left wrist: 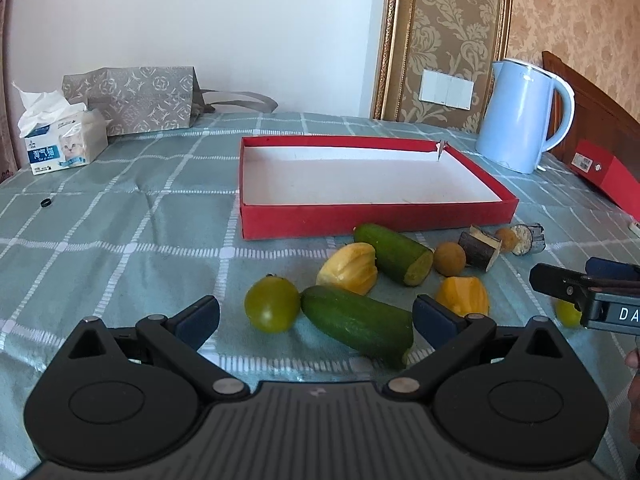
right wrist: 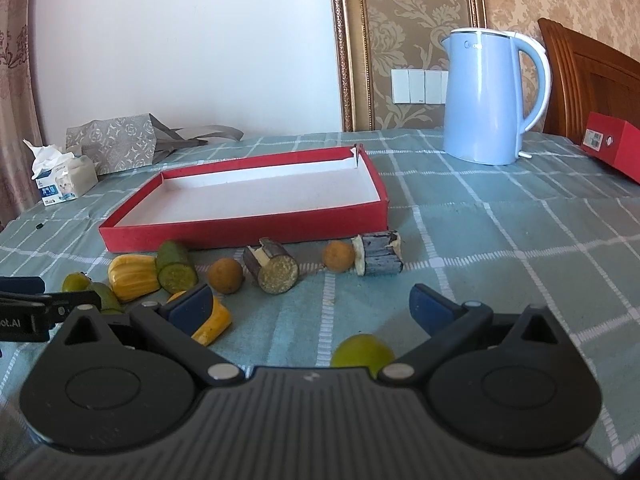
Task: Organize fruits
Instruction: 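Move the left tool toward the green lime in front of the tray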
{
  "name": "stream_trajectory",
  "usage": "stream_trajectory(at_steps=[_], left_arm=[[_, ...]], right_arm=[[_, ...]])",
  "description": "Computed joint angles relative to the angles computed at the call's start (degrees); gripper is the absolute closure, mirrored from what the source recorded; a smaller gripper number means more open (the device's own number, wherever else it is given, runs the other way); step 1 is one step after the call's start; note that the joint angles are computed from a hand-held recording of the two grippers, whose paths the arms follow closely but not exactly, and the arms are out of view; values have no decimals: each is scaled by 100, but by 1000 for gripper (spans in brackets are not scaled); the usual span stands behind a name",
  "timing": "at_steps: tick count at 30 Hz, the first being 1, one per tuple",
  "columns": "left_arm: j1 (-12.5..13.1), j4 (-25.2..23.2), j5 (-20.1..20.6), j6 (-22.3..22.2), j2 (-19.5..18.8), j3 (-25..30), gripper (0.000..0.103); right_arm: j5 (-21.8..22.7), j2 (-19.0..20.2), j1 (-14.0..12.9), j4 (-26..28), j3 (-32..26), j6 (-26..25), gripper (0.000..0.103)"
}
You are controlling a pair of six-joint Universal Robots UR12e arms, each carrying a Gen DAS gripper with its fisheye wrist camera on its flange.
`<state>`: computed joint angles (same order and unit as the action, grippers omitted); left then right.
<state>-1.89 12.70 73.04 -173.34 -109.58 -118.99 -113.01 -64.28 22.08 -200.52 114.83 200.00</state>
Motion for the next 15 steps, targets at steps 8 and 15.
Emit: stream_trajectory(at_steps=[8, 15], left_arm=[[30, 99, -12, 259, 21, -75, 0], [101, -10, -117, 450, 18, -70, 0]], right_arm=[[12, 5, 3, -14, -3, -15, 0], [3, 14, 15, -28, -8, -45, 0]])
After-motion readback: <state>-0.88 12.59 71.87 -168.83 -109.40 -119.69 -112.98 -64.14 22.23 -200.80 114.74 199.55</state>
